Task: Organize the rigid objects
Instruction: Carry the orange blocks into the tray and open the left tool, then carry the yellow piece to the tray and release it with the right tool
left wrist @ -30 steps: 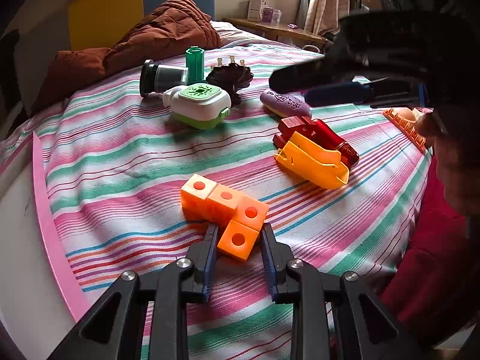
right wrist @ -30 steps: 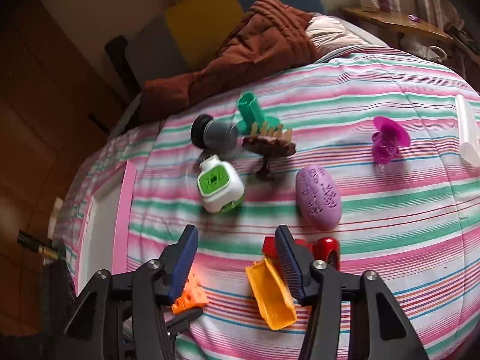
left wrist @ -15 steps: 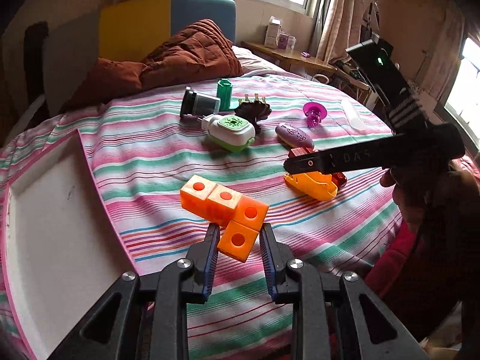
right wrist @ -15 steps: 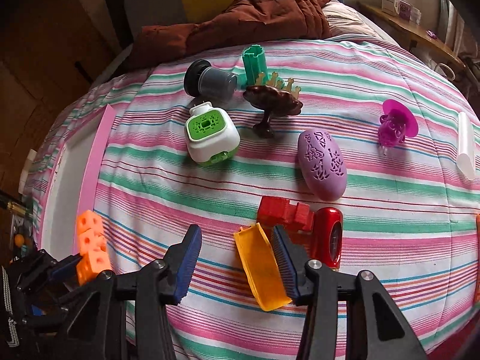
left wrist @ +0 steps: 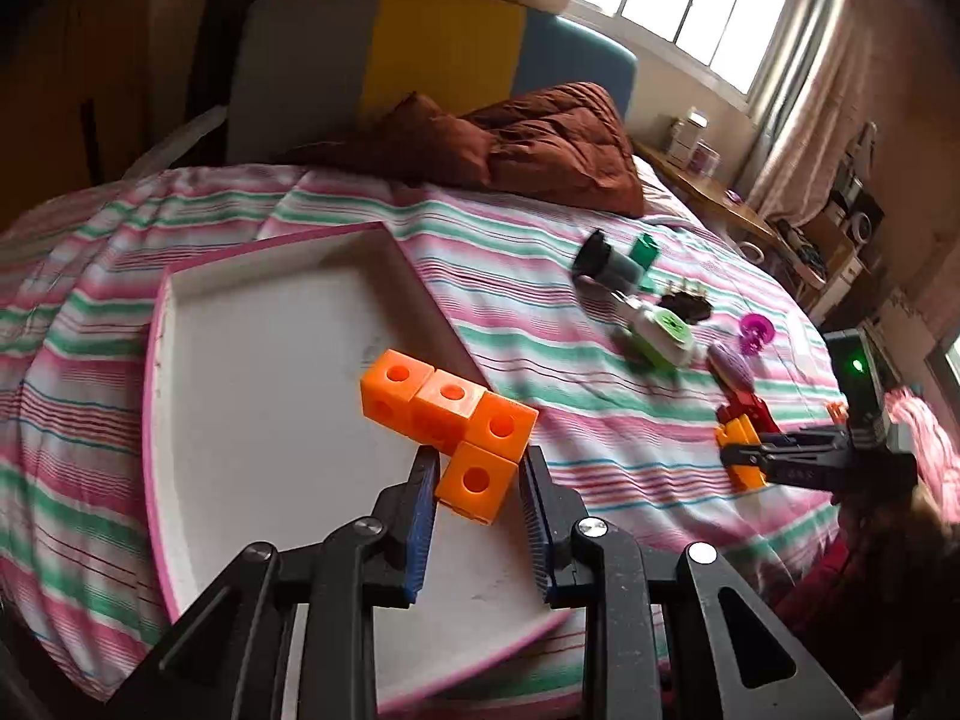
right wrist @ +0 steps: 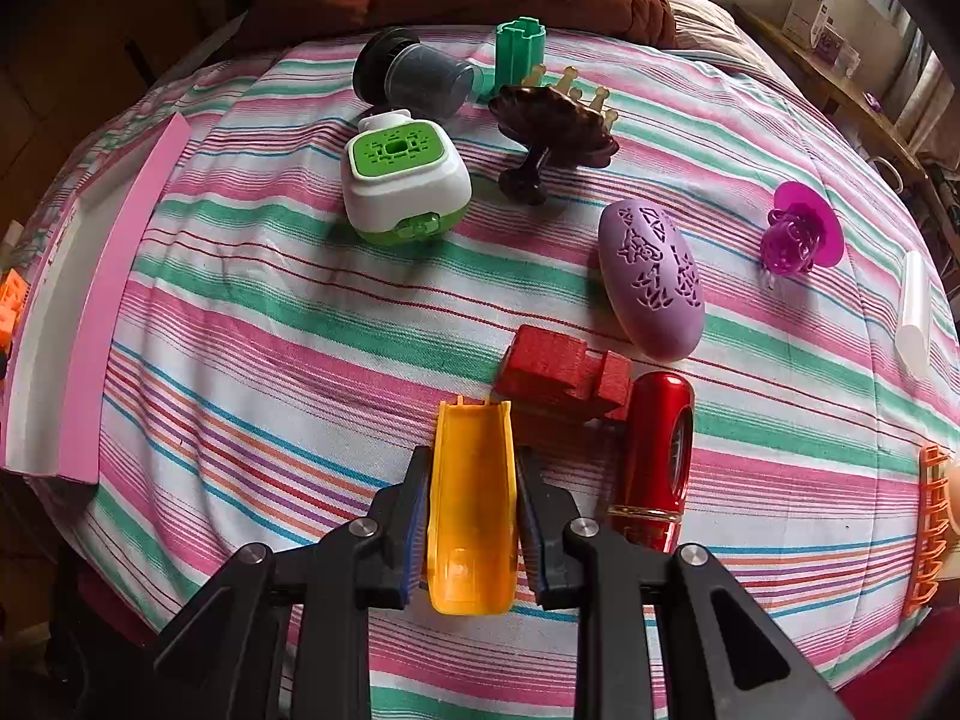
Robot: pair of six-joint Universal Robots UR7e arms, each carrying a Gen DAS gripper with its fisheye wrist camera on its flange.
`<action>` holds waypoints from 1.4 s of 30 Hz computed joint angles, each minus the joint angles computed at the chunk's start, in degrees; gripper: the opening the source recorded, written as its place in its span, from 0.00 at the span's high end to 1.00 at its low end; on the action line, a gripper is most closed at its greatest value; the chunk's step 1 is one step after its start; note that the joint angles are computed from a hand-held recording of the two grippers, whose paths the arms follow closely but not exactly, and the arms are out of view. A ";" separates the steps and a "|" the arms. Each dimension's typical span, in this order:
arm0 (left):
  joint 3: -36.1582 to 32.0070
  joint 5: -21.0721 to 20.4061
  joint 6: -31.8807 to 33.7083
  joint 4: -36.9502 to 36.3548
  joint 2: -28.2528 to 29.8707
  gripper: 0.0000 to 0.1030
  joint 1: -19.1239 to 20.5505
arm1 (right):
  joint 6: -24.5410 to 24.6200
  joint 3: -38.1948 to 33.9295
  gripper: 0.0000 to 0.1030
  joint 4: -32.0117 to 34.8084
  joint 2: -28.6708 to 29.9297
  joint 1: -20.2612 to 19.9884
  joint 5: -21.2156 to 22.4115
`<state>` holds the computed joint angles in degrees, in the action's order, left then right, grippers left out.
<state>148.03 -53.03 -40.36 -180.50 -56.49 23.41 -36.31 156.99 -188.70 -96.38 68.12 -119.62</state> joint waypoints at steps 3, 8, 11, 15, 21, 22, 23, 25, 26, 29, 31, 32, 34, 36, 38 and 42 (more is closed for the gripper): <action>-1.45 0.96 3.09 2.54 -3.19 0.73 5.91 | -0.72 0.09 0.75 -2.00 1.27 0.68 -1.08; -5.89 4.25 8.64 5.17 -2.23 0.73 12.53 | -2.02 0.08 0.75 -3.60 2.14 1.56 -2.08; -8.20 6.64 11.28 5.65 0.32 0.73 15.11 | -3.65 0.19 0.75 -5.66 3.26 2.19 -2.90; -10.69 9.37 12.52 6.39 2.52 0.73 18.68 | -4.29 -0.10 0.75 -5.84 3.46 2.67 -3.21; -8.50 11.60 8.68 5.68 0.79 0.36 17.64 | -5.84 1.57 0.75 -12.87 7.91 2.13 -2.78; -7.03 12.60 7.83 4.30 0.08 0.33 16.38 | -5.86 1.55 0.75 -12.95 8.00 2.21 -2.85; -5.98 12.86 7.38 3.45 -0.67 0.33 15.38 | -5.86 1.49 0.75 -13.17 8.26 2.43 -3.07; -3.46 14.41 4.35 4.45 -2.74 0.34 12.55 | -6.33 1.34 0.75 -14.20 9.12 2.69 -3.51; -2.54 15.13 2.58 5.87 -3.75 0.34 11.31 | -7.53 1.60 0.75 -14.75 8.71 1.83 -3.04; 0.05 16.41 -5.72 13.53 -7.09 0.34 6.16 | -8.81 2.09 0.75 -16.96 9.53 1.85 -3.42; 1.35 17.21 -11.55 19.43 -8.44 0.33 1.94 | -9.37 1.96 0.75 -18.22 10.48 2.05 -3.76; 1.84 17.25 -13.46 21.13 -8.78 0.33 0.45 | -9.62 2.01 0.75 -18.87 10.85 2.19 -3.97; 2.42 15.99 -16.94 23.79 -9.24 0.33 -2.20 | -10.21 2.11 0.75 -20.42 11.80 2.58 -4.50; 2.78 15.12 -19.86 25.68 -9.33 0.33 -4.26 | -10.59 2.34 0.76 -22.05 12.75 2.82 -4.87; 2.82 13.91 -21.80 27.21 -9.27 0.33 -5.60 | -11.15 2.57 0.76 -23.88 13.74 2.69 -4.88; 3.05 12.51 -24.40 29.11 -9.02 0.33 -7.69 | -11.50 2.81 0.76 -25.07 14.25 2.73 -4.59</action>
<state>151.08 -40.52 -64.76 -151.39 -65.51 15.72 -47.81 159.79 -213.78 -82.13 70.85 -124.21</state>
